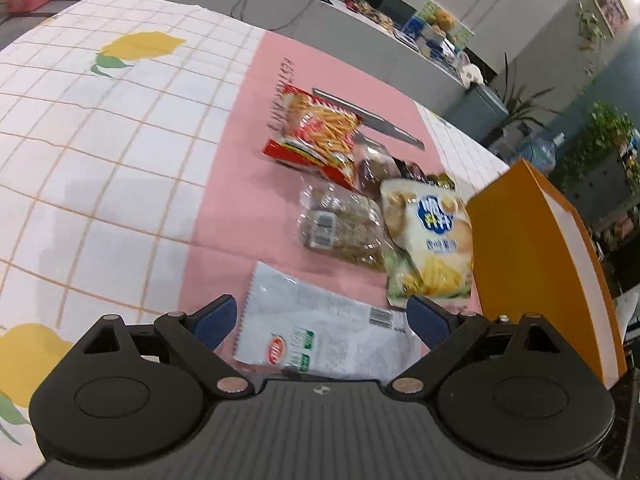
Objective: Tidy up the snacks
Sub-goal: 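Move both tools away from the box toward the snack pile, then grasp the white wet-wipe pack with the right tool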
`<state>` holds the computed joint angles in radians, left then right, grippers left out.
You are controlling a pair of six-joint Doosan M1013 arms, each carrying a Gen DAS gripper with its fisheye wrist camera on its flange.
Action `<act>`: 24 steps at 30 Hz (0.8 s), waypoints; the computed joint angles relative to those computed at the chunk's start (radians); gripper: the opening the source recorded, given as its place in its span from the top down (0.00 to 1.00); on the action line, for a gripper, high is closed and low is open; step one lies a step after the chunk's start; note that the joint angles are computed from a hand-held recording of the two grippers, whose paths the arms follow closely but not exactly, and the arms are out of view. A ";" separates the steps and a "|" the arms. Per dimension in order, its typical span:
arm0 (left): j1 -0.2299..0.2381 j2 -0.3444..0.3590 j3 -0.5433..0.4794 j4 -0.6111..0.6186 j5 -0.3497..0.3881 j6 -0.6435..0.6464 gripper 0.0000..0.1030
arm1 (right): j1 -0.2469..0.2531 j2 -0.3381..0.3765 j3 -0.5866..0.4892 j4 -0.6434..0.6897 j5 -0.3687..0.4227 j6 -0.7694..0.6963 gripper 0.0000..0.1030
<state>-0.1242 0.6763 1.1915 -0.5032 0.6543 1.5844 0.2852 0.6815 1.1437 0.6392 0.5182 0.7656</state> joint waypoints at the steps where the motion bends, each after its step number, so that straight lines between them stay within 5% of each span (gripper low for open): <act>1: 0.002 0.001 -0.001 -0.006 0.001 -0.002 0.00 | -0.001 0.006 -0.008 0.019 0.007 -0.010 0.14; 3: 0.006 0.006 -0.007 -0.020 0.015 -0.005 0.00 | -0.005 0.021 -0.030 0.072 0.041 -0.051 0.14; 8: 0.006 0.010 -0.014 -0.020 0.021 -0.006 0.00 | 0.003 0.068 -0.107 -0.031 0.113 0.038 0.14; 13: 0.006 0.006 -0.008 -0.029 0.027 0.011 0.00 | 0.008 0.058 -0.101 -0.102 0.099 0.136 0.36; 16: 0.007 0.004 -0.006 -0.038 0.033 0.012 0.00 | 0.012 0.042 -0.087 -0.178 0.104 0.221 0.40; 24: 0.009 -0.004 0.006 -0.058 0.029 0.028 0.00 | 0.006 0.025 -0.082 -0.188 0.206 0.201 0.26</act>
